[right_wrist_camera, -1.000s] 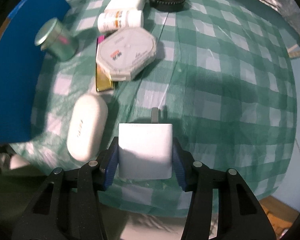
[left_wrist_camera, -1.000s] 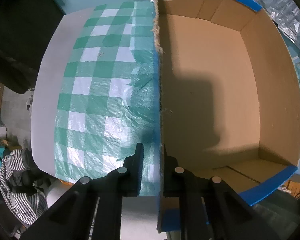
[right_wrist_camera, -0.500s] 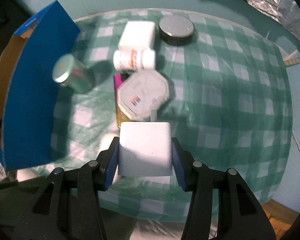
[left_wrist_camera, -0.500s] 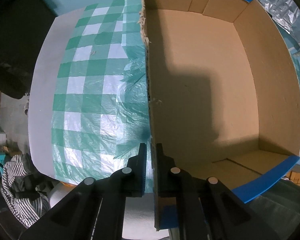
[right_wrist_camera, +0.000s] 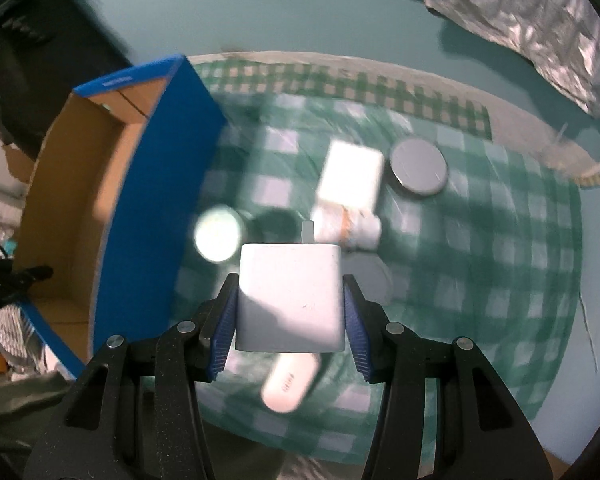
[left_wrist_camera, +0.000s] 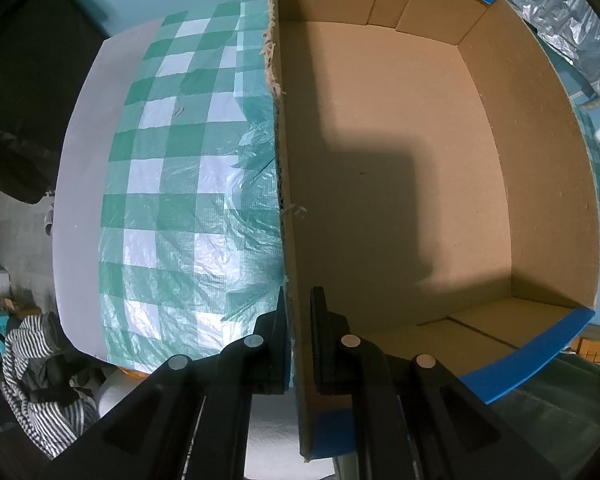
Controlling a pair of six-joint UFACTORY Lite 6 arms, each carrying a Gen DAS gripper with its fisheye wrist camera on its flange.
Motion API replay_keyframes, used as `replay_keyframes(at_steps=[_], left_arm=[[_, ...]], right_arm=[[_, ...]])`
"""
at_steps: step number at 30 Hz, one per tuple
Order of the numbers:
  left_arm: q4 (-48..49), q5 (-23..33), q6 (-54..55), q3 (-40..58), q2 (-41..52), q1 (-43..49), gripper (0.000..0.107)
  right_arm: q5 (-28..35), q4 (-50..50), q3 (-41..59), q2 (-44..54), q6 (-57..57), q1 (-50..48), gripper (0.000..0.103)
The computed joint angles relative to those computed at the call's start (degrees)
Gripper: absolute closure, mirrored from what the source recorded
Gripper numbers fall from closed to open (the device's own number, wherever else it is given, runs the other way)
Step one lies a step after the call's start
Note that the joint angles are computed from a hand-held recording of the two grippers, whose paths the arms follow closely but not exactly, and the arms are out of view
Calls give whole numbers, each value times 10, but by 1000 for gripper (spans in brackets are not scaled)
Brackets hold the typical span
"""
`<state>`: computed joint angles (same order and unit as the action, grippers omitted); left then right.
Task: Organize rigid objects
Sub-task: 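Carry the charger into the box and open the right gripper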
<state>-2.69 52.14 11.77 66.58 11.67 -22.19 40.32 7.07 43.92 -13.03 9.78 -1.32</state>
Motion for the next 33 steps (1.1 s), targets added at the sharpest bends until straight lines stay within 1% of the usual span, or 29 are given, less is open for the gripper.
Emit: replay_keyframes(at_steps=[1,4,7,14,24,28,33], left_arm=[[0,1,-1,1,0,-1,99],[-2,6,-1,7,1,-2,99],[-4,7,2,9,2,1,99],[-6,1,11,0,-2,10,99],[-8,-3,21,-10,-6,17,99],[-10,-5,24,-14,-9,19,99],[-10,-8,27,-22,-12,21,99]], right_arm=[[21,3,-2,-26,-12,-6,54],[70,0,40,-45,-10,9,54],[83,10,74,-37,-23,19,54],[75,32,197,71,-46,54,54],[85,18,400,260,-52,127,54],[95,17,460,322,-57,140,54],[103,13,505,376,-59,146,54]])
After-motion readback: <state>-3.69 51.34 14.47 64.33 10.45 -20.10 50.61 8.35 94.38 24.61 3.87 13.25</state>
